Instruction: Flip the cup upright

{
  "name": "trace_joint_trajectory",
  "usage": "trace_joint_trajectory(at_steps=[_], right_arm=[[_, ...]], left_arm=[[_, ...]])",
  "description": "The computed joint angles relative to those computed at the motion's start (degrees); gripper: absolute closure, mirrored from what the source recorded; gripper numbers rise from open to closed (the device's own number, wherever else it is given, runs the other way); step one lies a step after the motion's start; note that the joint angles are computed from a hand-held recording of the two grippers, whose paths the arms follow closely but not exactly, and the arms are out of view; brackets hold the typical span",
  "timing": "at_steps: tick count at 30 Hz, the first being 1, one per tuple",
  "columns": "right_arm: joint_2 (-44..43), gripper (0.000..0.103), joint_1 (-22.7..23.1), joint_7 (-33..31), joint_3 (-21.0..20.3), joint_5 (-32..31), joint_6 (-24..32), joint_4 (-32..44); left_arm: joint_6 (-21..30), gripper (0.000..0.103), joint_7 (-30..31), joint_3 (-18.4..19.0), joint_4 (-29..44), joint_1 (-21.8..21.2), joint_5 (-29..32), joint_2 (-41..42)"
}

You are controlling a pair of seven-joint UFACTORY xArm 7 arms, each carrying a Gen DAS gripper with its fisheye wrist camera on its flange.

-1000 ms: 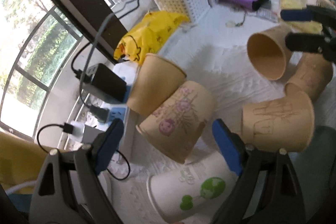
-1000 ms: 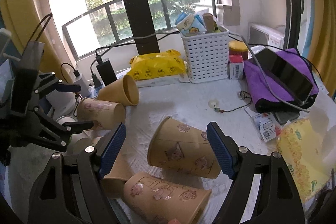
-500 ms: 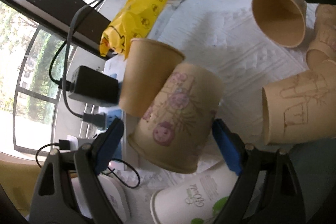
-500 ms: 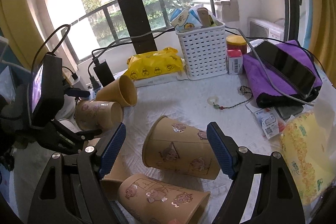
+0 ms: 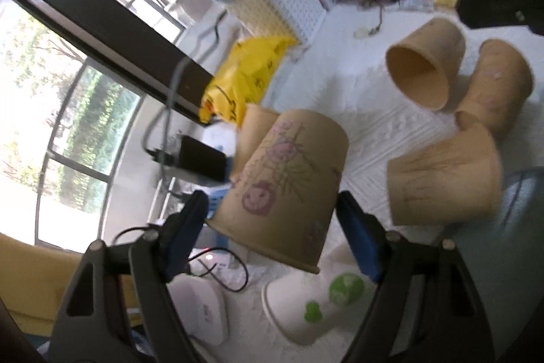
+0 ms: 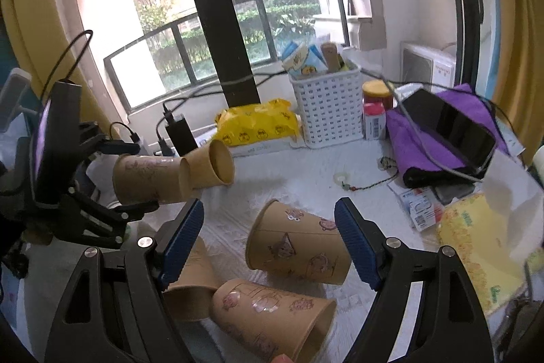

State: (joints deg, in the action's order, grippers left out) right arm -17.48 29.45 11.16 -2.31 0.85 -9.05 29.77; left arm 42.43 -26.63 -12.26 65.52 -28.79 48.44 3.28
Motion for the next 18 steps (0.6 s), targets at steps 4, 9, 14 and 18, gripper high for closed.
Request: trace_joint_trajectory(at_steps=[4, 9, 14, 18], right_arm=[[-4.9, 0.021, -5.1, 1.2, 6.0, 0.1, 0.4, -2.7], [-12.7, 0.021, -8.0, 3.2, 10.6, 0.0, 2.1, -7.3], [-19.4, 0.021, -7.8, 5.0, 13.2, -0.8, 5.4, -11.3], [-25.7, 0.021, -6.3, 6.8, 14.8, -1.3, 8.8, -15.1]], left_arm=[[0.0, 0.025, -1.7, -1.8, -2.9, -0.6, 0.3, -5.3], [0.0, 0.025, -3.5, -5.8, -8.5, -1.0, -1.4, -12.8], [-0.1, 0.025, -6.6, -10.0, -13.0, -1.1, -5.0, -18.1], [-0.7, 0.025, -9.1, -12.9, -16.8, -1.8, -8.4, -20.9]])
